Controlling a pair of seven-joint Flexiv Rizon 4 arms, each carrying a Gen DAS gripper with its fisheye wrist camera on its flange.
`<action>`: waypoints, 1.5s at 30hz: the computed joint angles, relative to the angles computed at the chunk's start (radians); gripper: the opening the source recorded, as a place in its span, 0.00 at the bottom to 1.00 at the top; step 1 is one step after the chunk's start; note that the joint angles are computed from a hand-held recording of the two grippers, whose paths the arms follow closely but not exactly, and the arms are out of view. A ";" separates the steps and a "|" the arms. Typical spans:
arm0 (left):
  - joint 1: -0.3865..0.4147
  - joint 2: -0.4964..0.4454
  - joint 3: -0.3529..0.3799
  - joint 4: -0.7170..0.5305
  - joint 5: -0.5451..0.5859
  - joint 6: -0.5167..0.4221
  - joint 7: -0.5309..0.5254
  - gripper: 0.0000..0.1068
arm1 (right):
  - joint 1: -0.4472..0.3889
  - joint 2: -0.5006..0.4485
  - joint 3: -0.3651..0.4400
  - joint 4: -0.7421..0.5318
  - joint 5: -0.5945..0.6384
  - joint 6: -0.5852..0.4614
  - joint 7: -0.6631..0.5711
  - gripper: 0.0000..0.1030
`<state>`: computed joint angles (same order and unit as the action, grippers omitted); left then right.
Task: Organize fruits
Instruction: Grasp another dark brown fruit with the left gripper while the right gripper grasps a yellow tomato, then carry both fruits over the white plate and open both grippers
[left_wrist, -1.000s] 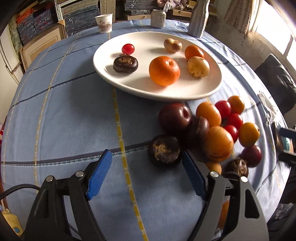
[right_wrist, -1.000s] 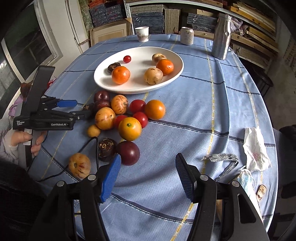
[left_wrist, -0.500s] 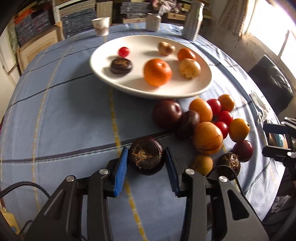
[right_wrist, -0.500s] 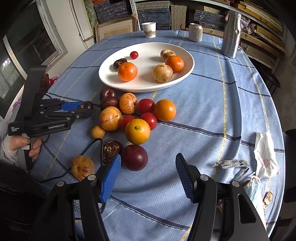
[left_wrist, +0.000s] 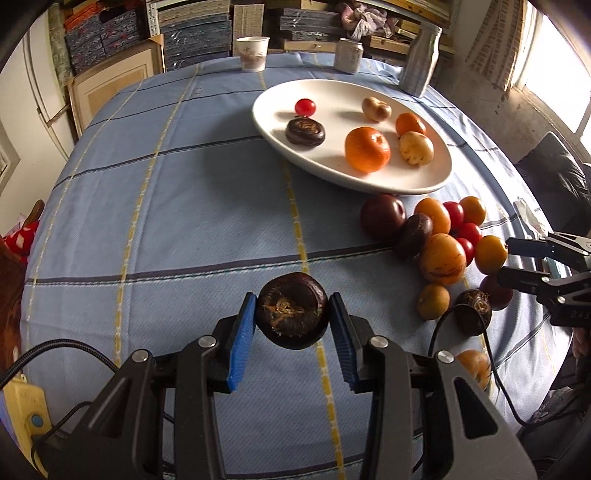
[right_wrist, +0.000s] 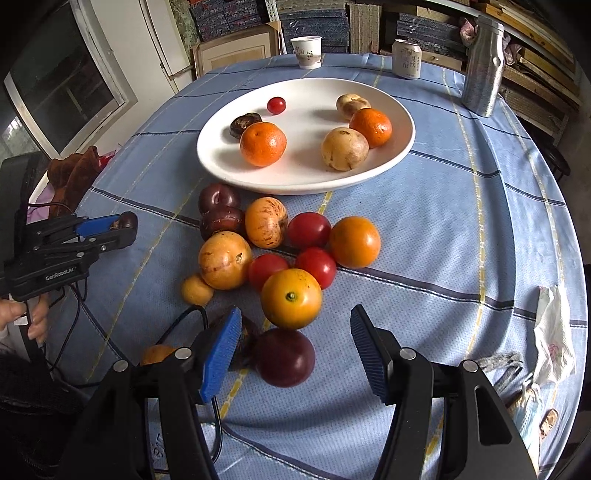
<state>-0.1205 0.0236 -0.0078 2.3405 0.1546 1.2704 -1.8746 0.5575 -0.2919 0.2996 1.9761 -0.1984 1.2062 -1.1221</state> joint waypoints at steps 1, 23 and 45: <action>0.001 0.003 0.001 0.001 0.002 -0.003 -0.002 0.37 | 0.000 -0.005 0.002 -0.006 0.003 -0.003 -0.005 0.60; -0.005 -0.038 -0.004 -0.049 -0.037 0.000 0.031 0.37 | 0.003 -0.024 -0.008 -0.052 0.007 -0.003 -0.056 0.37; -0.017 -0.385 0.025 -0.582 -0.134 -0.037 0.205 0.37 | -0.023 -0.262 -0.056 -0.484 -0.033 -0.008 -0.130 0.37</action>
<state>-0.1375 -0.3616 0.0174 1.7586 0.0204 1.2334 -1.6695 0.5341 -0.5539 0.2436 1.4919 -0.2318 1.1981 -1.2524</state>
